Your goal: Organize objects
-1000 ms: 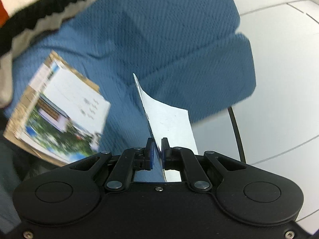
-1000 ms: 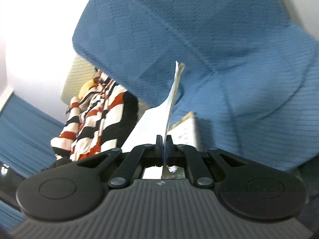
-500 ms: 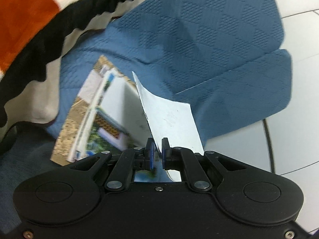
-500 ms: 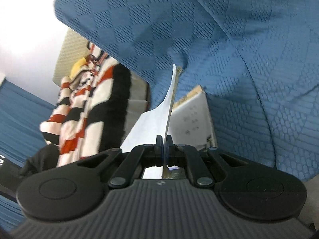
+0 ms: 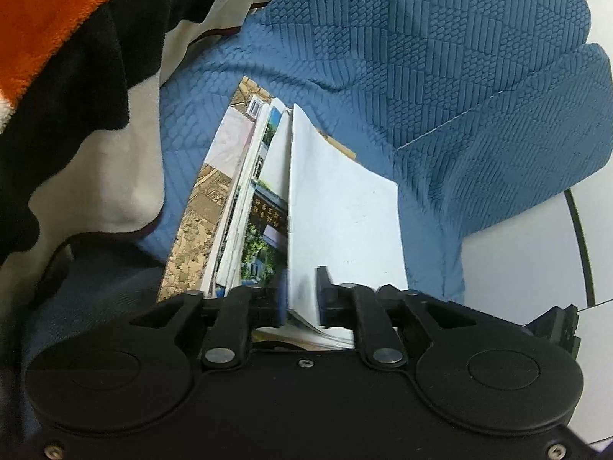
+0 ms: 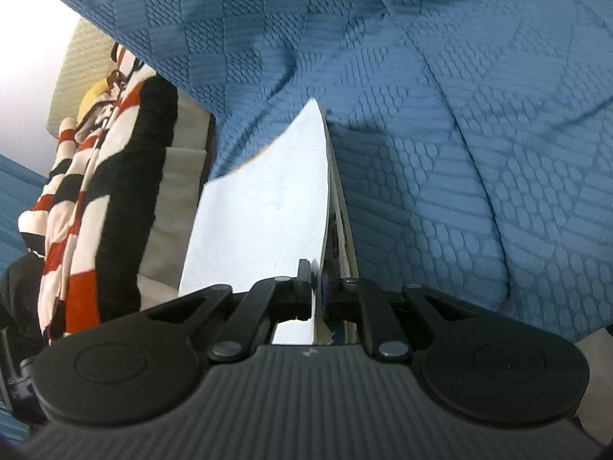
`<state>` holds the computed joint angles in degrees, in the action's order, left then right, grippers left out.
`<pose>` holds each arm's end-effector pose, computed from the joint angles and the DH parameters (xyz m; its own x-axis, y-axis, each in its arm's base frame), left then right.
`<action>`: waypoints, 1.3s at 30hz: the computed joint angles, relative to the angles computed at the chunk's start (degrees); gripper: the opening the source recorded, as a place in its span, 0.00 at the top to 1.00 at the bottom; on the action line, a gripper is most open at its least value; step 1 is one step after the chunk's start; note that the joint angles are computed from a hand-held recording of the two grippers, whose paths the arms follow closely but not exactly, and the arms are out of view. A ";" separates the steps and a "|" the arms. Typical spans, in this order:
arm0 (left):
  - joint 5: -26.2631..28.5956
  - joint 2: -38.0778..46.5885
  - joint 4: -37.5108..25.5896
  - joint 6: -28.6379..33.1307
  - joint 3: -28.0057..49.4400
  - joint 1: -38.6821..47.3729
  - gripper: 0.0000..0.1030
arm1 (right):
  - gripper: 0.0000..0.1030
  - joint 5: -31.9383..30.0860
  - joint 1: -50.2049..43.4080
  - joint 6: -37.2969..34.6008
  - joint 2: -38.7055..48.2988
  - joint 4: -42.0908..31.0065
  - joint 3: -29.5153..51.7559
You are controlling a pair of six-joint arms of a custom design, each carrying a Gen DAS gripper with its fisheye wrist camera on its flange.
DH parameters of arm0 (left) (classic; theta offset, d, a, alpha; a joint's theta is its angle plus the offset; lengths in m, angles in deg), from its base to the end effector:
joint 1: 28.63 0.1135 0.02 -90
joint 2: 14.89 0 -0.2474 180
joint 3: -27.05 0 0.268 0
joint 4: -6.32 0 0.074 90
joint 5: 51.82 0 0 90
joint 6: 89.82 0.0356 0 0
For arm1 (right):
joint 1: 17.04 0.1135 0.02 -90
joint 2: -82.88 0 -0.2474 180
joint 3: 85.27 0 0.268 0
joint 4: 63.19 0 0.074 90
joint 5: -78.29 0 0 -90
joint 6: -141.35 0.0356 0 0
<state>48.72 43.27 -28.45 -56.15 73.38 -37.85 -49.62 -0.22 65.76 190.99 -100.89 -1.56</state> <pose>0.2227 -0.0427 0.1895 -0.6320 -0.7263 -0.2703 -0.4408 0.6237 -0.6455 0.3658 0.1334 0.1477 -0.9446 -0.0804 -0.3181 -0.2771 0.7145 0.6424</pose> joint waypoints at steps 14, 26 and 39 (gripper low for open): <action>-13.66 -6.81 -17.42 2.85 11.76 -10.74 0.51 | 0.62 2.94 -1.57 -7.95 -10.79 -8.92 2.10; -29.75 -2.90 -36.49 0.66 36.06 -26.65 0.21 | 0.62 0.08 -5.99 -9.52 -30.60 -14.25 3.44; -48.79 4.84 -56.20 -14.45 53.98 -50.15 0.01 | 0.62 0.71 -10.16 -17.57 -47.46 -23.34 -1.28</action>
<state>-0.06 48.11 -84.65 -70.60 127.36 -88.00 -48.91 -10.38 48.18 143.52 -124.23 -2.84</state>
